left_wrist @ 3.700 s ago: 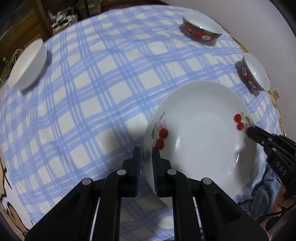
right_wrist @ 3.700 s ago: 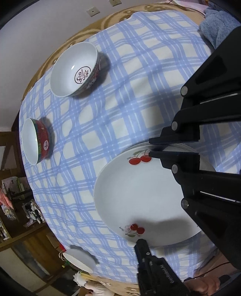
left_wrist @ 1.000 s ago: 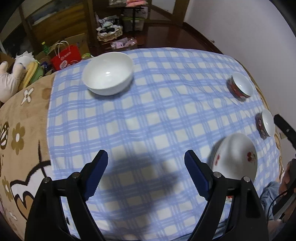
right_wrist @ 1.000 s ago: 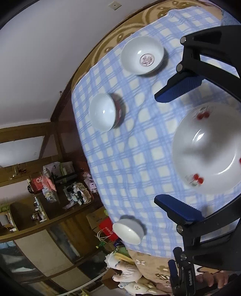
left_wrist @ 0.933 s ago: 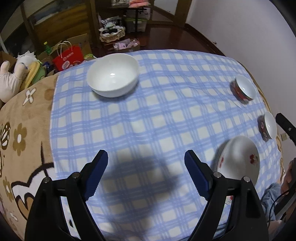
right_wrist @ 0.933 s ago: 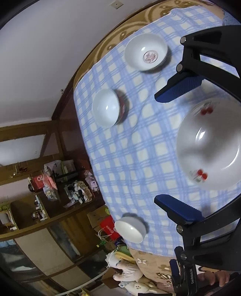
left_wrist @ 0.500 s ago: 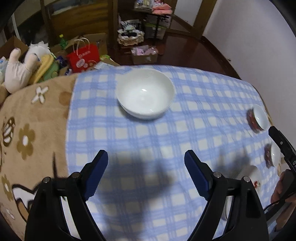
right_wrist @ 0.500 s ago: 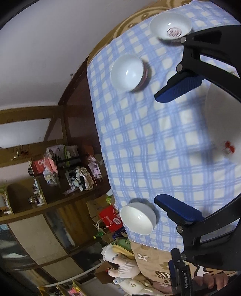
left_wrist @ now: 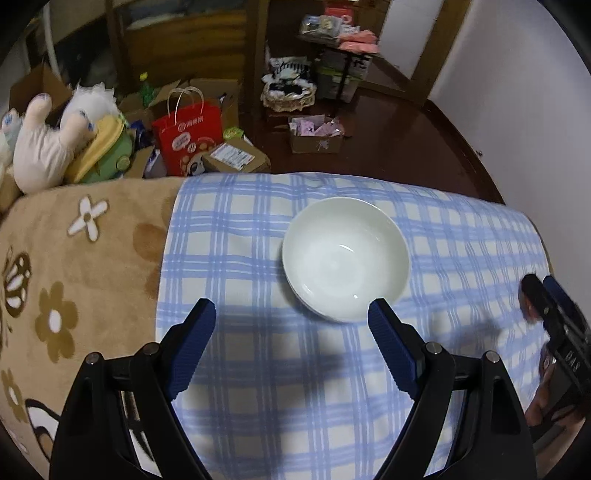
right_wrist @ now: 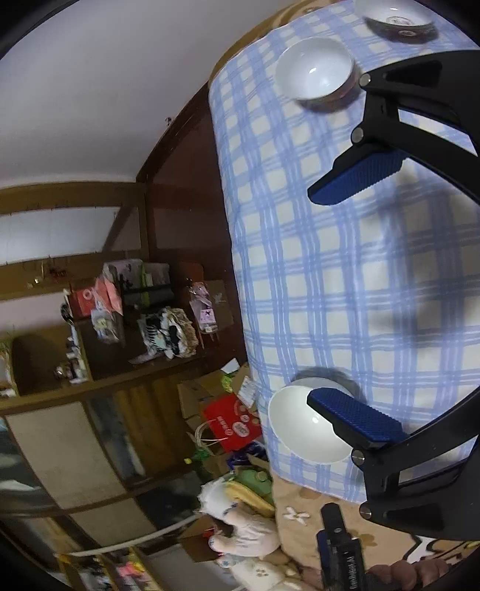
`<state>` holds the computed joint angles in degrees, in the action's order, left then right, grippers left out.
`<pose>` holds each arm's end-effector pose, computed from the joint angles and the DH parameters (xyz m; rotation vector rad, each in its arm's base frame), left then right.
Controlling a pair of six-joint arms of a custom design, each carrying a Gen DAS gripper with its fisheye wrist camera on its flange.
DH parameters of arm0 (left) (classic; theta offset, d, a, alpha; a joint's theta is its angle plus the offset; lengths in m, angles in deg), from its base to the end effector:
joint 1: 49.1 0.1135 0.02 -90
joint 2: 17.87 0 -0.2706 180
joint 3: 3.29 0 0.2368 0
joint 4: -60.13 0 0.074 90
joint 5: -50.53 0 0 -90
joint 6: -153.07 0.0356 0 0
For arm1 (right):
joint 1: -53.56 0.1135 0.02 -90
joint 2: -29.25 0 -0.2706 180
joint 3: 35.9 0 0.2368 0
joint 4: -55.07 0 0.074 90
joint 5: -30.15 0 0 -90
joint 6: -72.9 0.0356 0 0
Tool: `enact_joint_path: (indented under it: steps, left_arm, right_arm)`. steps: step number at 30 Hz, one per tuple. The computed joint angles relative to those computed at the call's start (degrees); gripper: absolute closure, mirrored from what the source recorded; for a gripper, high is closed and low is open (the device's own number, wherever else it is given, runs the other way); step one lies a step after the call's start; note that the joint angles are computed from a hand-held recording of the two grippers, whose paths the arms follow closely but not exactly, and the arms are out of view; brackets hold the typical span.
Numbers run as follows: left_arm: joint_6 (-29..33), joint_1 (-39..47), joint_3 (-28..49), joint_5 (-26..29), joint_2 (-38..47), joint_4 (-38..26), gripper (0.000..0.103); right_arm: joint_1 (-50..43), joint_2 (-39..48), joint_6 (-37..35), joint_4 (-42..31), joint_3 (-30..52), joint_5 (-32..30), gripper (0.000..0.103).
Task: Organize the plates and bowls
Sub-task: 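Move both grippers to the plain white bowl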
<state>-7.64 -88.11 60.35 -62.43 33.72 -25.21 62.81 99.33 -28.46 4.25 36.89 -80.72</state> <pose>0.0975 -0.0611 0.2727 -0.7997 2.5272 -0.0085 0.2309 0.0504 0.2993 -0.5893 2.3056 0.4204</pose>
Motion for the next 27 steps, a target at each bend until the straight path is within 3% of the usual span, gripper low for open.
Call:
enact_joint_path:
  steps: [7,14,20,27]
  left_arm:
    - [11.8,12.8,-6.3,4.6,0.6,9.4,0.019]
    - [17.4,21.8,-13.0,10.0,2.7,18.3,0.02]
    - [20.4,25.0,-15.4,10.3,6.5,22.8,0.021]
    - [21.9,24.8,-15.2,9.4,12.7,25.7,0.043]
  right_arm:
    - [7.6,6.4,3.3,3.2,1.3,2.9,0.0]
    - [10.4,12.9,7.5,4.9,3.1,0.8,0.006]
    - [13.7,17.9,8.4,6.1,3.9,3.2,0.012]
    - [17.6,22.5,10.1,6.4,4.9,4.1,0.014]
